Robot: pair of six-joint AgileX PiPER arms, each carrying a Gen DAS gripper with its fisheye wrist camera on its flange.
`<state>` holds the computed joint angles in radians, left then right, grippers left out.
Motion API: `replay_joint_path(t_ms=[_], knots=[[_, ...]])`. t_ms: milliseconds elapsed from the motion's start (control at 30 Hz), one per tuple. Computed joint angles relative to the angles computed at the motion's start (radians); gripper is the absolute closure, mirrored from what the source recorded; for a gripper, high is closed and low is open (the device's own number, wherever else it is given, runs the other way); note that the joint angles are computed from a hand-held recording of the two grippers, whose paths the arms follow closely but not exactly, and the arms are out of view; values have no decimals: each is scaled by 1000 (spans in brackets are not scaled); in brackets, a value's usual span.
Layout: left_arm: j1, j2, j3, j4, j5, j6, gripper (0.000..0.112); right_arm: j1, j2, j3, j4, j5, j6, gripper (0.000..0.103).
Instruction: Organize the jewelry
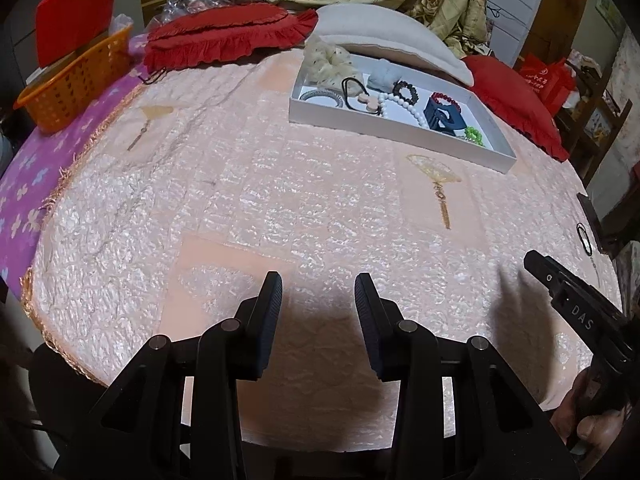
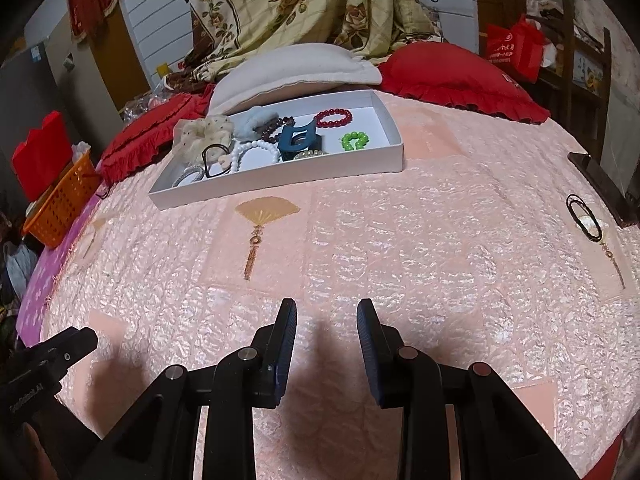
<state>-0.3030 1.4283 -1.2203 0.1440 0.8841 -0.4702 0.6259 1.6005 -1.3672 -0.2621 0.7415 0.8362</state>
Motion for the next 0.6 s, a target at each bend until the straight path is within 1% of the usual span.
replay_joint_path(t_ms=[100,300,400,433,600], knots=[[13,-2,3,-3,-4,-2,75,11,12,-16,-7,15,7,69],[69,-19,-5,33,-6,-10,75,34,31,-71,-36,70,9,67],[101,-30,2,72,-17,-22,71,47,33,-95,-59,99,19,65],[119,-36,8,82,-25,-29,67,53,36,-106,-69,112,23,65],[183,-40,14,85,-33,-8,66,61,62,-153,-64,143,21,65]])
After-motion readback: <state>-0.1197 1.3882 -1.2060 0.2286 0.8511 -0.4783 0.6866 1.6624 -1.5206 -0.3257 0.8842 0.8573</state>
